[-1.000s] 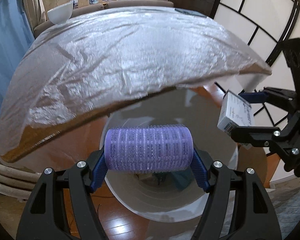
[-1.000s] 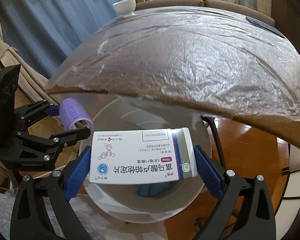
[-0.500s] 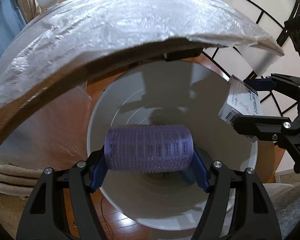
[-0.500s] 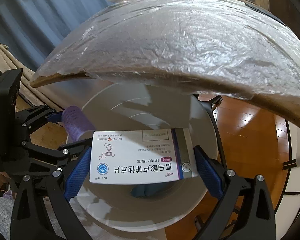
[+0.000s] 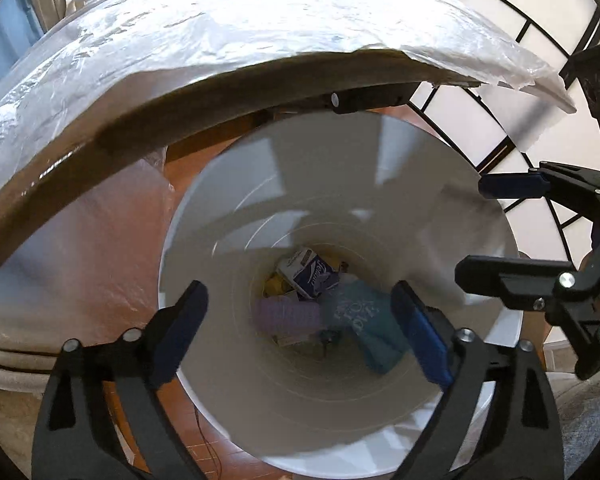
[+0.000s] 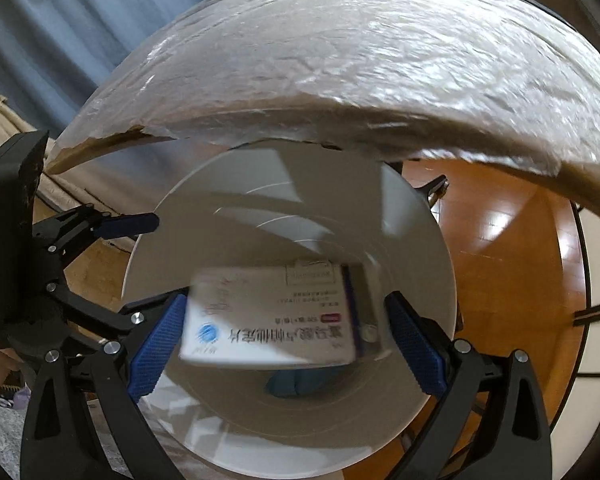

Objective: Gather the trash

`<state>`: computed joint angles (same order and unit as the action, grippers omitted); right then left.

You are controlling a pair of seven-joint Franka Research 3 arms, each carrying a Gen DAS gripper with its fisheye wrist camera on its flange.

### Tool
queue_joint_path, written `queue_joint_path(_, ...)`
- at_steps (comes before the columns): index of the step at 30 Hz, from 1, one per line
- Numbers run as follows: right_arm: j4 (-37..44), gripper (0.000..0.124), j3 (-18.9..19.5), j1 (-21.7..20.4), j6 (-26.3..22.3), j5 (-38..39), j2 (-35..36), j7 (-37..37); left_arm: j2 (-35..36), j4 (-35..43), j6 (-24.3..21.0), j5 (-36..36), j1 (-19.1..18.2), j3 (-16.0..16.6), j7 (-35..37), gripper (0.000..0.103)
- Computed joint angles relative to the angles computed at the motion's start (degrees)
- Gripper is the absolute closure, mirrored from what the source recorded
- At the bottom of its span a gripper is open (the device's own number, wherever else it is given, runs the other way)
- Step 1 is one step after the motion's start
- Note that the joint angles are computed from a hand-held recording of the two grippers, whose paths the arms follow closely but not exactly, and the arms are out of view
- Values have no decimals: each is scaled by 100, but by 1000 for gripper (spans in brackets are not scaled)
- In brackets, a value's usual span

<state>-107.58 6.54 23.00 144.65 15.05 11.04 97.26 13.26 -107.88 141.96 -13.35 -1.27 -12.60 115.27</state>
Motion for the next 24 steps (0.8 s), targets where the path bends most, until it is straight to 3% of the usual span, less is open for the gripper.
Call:
queue_joint_path(9, -285, 27, -33, -17, 90, -129, -386, 147, -214, -83, -163, -142, 32, -9, 163, 6)
queue_joint_path(15, -447, 25, -29, -105, 592, -155, -949, 70, -840, -153, -11, -1158, 86, 72, 932, 6)
queue_joint_path(21, 524, 25, -352, -335, 856, -1585, -476, 1068, -251, 936, 940, -1048, -7, 208, 510, 1)
queue_joint_path(24, 1259, 25, -614, -468, 706, -2026, 100, 1280, 727, 2177, 1051, -205, -93, 390, -478, 1)
